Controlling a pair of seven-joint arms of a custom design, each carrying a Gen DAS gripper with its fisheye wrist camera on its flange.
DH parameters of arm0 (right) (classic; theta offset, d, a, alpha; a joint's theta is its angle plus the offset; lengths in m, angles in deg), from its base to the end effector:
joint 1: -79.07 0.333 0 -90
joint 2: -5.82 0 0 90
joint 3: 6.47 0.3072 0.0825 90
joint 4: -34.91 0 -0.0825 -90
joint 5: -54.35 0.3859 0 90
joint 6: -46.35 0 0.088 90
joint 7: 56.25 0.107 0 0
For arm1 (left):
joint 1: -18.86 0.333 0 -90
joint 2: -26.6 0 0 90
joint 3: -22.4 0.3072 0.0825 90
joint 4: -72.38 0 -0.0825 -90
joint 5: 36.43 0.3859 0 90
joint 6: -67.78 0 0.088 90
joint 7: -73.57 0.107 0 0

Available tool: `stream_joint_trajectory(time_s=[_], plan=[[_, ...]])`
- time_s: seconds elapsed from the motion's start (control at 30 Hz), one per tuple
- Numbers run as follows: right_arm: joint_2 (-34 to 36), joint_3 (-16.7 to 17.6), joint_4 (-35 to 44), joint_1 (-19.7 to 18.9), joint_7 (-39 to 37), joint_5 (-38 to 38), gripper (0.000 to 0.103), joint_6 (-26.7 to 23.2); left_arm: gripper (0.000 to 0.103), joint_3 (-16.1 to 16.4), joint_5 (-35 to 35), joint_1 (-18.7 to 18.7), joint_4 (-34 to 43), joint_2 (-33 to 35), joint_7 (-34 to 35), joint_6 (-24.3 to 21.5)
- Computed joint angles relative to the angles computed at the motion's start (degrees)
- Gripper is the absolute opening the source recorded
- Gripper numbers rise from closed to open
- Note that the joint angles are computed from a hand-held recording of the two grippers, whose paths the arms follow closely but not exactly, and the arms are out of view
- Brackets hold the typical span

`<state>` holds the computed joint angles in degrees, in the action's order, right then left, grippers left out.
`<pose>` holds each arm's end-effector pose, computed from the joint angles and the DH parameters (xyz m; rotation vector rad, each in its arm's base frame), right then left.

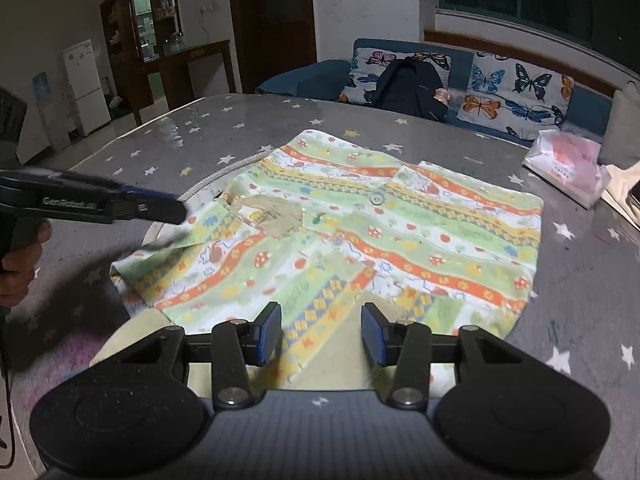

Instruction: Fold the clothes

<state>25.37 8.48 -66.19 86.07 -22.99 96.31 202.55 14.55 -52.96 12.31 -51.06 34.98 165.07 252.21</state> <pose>0.6487 0.2148 0.4298 -2.1568 0.9475 -0.3090 0.5931 -0.1212 0.4313 -1.7781 1.7216 -1.0518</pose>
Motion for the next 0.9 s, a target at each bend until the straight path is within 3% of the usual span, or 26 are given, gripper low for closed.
stream_joint_trajectory(time_s=[0.03, 0.07, 0.17, 0.2, 0.3, 0.37, 0.47, 0.57, 0.6, 0.7, 0.9], plan=[[0.3, -0.2, 0.3, 0.3, 0.3, -0.6, 0.045, 0.0, 0.023, 0.9, -0.1, -1.0, 1.5, 1.2, 0.7, -1.0], [0.6, -0.3, 0.5, 0.5, 0.7, -1.2, 0.045, 0.0, 0.023, 3.9, 3.2, -3.3, 2.7, 2.3, -2.1, -2.2], [1.2, -0.7, 0.8, 0.8, 2.1, -3.5, 0.045, -0.1, 0.023, 16.7, 14.9, -13.4, 5.2, 4.8, -12.9, -6.1], [1.2, -0.8, 0.8, 0.9, 2.6, -4.3, 0.045, -0.1, 0.02, 18.5, 18.0, -14.5, 5.7, 5.4, -15.7, -7.1], [1.2, -0.5, 0.6, 0.5, 2.7, -5.6, 0.045, 0.4, 0.019, 15.7, 17.3, -11.4, 5.3, 4.8, -15.7, -7.1], [1.4, 0.1, 1.1, 0.1, 2.1, -5.4, 0.045, 0.5, 0.019, 15.7, 19.8, -11.4, 5.0, 4.1, -17.9, -6.3], [2.5, 1.1, 2.7, -0.2, 1.2, -4.8, 0.045, 0.8, 0.019, 6.5, 15.6, -4.3, 4.5, 3.5, -12.1, -4.4], [3.9, 1.4, 4.4, 0.1, 1.6, -5.5, 0.045, 0.3, 0.02, 2.4, 13.1, -1.9, 5.3, 4.2, -7.0, -4.8], [4.2, 1.1, 4.6, 0.5, 2.3, -6.5, 0.045, 0.0, 0.02, 2.8, 13.2, -2.5, 5.9, 4.6, -6.4, -5.9], [4.5, 0.4, 4.5, 0.9, 4.0, -9.2, 0.045, -0.4, 0.021, 8.0, 17.5, -7.3, 6.1, 5.5, -9.8, -7.1], [0.8, 2.1, 0.1, -1.3, 0.2, -7.0, 0.047, 0.1, 0.026, 7.2, 18.2, -6.8, 2.5, 2.1, -10.7, -6.0]])
